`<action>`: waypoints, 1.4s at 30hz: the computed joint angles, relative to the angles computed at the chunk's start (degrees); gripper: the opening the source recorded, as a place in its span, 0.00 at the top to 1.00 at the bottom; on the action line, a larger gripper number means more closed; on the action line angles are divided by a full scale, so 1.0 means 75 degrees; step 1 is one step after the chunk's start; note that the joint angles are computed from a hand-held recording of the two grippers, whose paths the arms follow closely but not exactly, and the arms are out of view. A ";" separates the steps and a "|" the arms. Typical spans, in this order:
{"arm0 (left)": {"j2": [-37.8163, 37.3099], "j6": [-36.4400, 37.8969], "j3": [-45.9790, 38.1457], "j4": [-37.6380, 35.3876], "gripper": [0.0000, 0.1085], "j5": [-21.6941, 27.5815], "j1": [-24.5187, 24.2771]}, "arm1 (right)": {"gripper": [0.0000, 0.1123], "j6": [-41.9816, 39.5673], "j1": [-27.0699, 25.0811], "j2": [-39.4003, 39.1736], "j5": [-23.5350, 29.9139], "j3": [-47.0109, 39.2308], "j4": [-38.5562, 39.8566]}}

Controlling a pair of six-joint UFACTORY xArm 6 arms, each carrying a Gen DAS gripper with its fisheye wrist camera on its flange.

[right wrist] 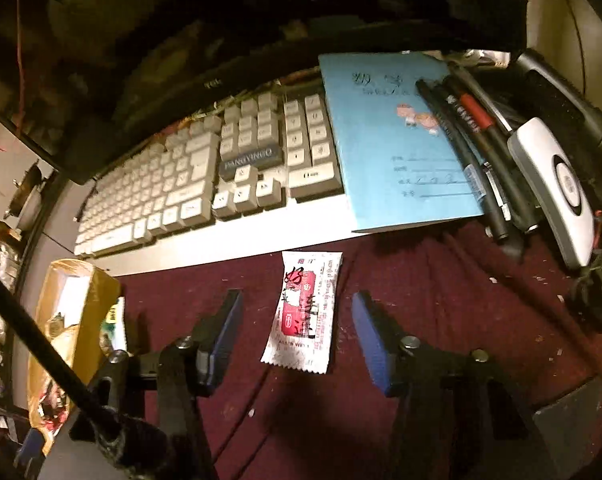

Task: Organize snacks
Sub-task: 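Grasp the white packet with red print with the right gripper, then grasp the green snack packet with the left gripper, then carry the white packet and green packet over the tray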

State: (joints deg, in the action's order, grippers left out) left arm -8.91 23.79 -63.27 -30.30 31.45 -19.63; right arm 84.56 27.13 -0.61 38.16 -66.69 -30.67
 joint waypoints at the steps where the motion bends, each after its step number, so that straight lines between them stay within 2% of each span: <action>1: -0.0001 0.0030 0.0011 -0.0023 0.33 -0.0024 0.0008 | 0.60 -0.0096 0.0041 0.0129 0.0173 -0.0159 0.0011; 3: 0.0046 -0.0004 -0.0010 0.0006 0.33 -0.0037 0.0019 | 0.64 -0.0241 0.0169 0.0390 0.0674 -0.0511 -0.0178; 5: 0.0123 -0.0053 -0.0082 0.0065 0.33 -0.0006 0.0009 | 0.71 -0.0423 0.0408 0.0776 0.1520 -0.1067 -0.0497; 6: 0.0135 -0.0092 -0.0095 0.0134 0.33 -0.0012 -0.0004 | 0.71 -0.0477 0.0510 0.0893 0.1830 -0.1254 -0.0601; 8: 0.0153 -0.0242 -0.0094 0.0419 0.33 -0.0085 -0.0049 | 0.76 -0.0376 0.0570 0.0889 0.1917 -0.1243 -0.0713; 11: 0.0197 -0.0339 -0.0109 0.0699 0.33 -0.0203 -0.0090 | 0.78 0.0198 0.0494 0.0184 0.1064 -0.0354 -0.0748; 13: 0.0280 -0.0409 -0.0196 0.0922 0.33 -0.0204 -0.0119 | 0.78 0.0710 0.0453 -0.0406 0.0025 0.0435 -0.0969; 15: 0.0485 -0.0709 -0.0393 0.1535 0.33 -0.0193 -0.0208 | 0.78 0.1287 0.0406 -0.0867 -0.1278 0.1204 -0.1332; 18: 0.0975 -0.0999 -0.0847 0.2306 0.33 -0.0182 -0.0366 | 0.78 0.2438 0.0517 -0.1118 -0.2091 0.1701 -0.2467; 20: 0.1448 -0.1032 -0.1375 0.2655 0.34 0.0080 -0.0466 | 0.78 0.2916 0.0562 -0.1006 -0.2253 0.1669 -0.2978; 23: 0.2401 -0.1273 -0.2487 0.3479 0.44 0.0760 -0.0658 | 0.78 0.3491 0.0568 -0.0875 -0.2638 0.1709 -0.3434; 25: 0.2816 -0.1281 -0.3012 0.3658 0.52 0.1104 -0.0726 | 0.78 0.3927 0.0543 -0.0789 -0.2822 0.1705 -0.3770; 26: 0.3050 -0.1311 -0.3320 0.3699 0.52 0.1277 -0.0751 | 0.78 0.3872 0.0558 -0.0710 -0.2899 0.1684 -0.3708; 27: 0.3261 -0.1386 -0.3581 0.3799 0.52 0.1376 -0.0780 | 0.78 0.3575 0.0511 -0.0564 -0.2894 0.1540 -0.3476; 30: 0.3775 -0.1723 -0.4179 0.4399 0.52 0.1436 -0.0876 | 0.78 0.3780 0.0621 -0.0677 -0.2611 0.1499 -0.3803; 32: 0.3978 -0.1880 -0.4381 0.4713 0.54 0.1390 -0.0954 | 0.78 0.3572 0.0566 -0.0622 -0.2793 0.1498 -0.3628; 33: 0.4135 -0.1845 -0.4556 0.4786 0.64 0.1501 -0.0996 | 0.78 0.3494 0.0560 -0.0611 -0.2811 0.1498 -0.3547; 34: 0.4236 -0.1782 -0.4695 0.4729 0.70 0.1663 -0.1002 | 0.78 0.3470 0.0559 -0.0601 -0.2825 0.1497 -0.3523; 35: 0.4279 -0.1845 -0.4703 0.4815 0.70 0.1675 -0.1023 | 0.78 0.3457 0.0549 -0.0603 -0.2849 0.1499 -0.3524; 36: 0.4241 -0.1909 -0.4594 0.4948 0.77 0.1512 -0.1038 | 0.78 0.3503 0.0552 -0.0619 -0.2838 0.1511 -0.3575; 37: 0.4212 -0.1935 -0.4521 0.5040 0.79 0.1428 -0.1046 | 0.78 0.3525 0.0552 -0.0629 -0.2820 0.1512 -0.3598; 42: 0.3576 -0.1546 -0.3853 0.3600 0.83 0.1246 -0.0803 | 0.78 0.3621 0.0525 -0.0621 -0.2848 0.1517 -0.3729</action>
